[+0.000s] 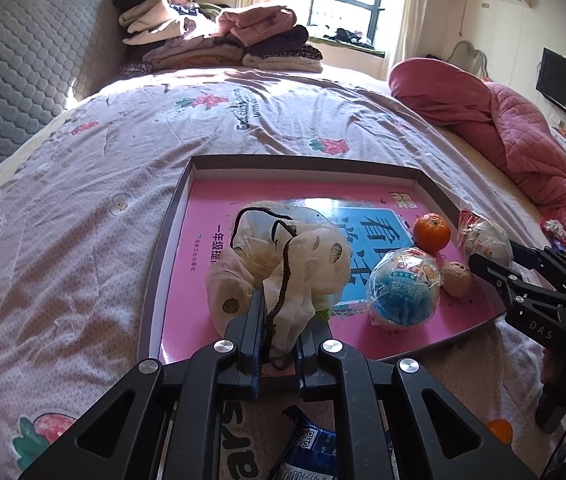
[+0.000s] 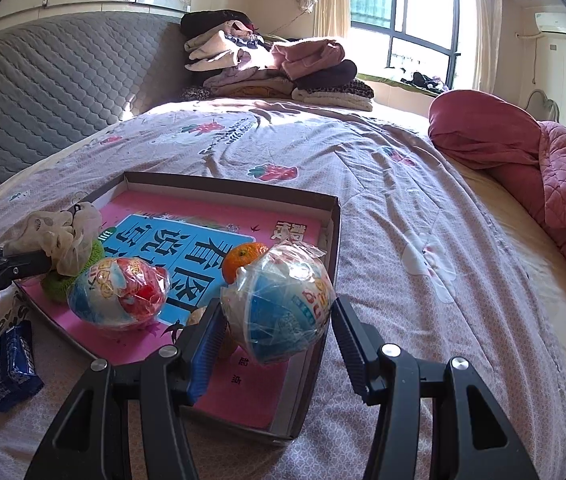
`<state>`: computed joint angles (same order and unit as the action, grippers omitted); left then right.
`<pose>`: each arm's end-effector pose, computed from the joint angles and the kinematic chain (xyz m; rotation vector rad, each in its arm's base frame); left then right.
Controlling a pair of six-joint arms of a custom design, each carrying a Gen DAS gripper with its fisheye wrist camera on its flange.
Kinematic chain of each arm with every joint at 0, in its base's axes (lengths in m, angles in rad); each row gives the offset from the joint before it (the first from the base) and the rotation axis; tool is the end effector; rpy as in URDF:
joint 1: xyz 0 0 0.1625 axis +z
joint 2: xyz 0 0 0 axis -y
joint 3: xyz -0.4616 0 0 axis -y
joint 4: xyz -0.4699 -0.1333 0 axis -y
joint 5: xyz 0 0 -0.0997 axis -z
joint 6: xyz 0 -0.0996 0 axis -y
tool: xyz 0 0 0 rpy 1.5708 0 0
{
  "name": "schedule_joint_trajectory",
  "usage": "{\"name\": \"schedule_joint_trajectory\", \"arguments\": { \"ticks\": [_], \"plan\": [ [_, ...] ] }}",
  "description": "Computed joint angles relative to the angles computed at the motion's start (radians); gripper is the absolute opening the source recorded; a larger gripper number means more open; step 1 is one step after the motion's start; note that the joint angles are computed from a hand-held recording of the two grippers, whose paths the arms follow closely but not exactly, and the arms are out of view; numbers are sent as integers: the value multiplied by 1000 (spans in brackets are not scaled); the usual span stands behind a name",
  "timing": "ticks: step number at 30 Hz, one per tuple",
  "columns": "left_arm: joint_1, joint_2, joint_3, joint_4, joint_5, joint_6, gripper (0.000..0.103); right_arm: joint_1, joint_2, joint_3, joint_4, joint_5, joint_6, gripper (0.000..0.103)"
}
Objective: Organize objects
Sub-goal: 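Lower the cloth bag and wrapped egg into the tray with both tools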
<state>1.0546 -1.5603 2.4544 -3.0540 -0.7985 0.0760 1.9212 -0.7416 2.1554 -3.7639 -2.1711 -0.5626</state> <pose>-0.0317 -0.4668 0.2538 0.4104 2.3436 -0.9087 0.2586 -0.4831 0.0218 0.7625 -2.2254 0.8764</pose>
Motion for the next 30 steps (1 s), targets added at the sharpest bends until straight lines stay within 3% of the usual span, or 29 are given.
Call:
{"name": "schedule_joint_trajectory", "arguments": {
  "ticks": [18, 30],
  "plan": [
    [2, -1, 2, 20, 1, -13, 14, 14, 27, -18, 7, -68, -22, 55],
    [28, 29, -30, 18, 0, -13, 15, 15, 17, -14, 31, -71, 0, 55]
  ]
}}
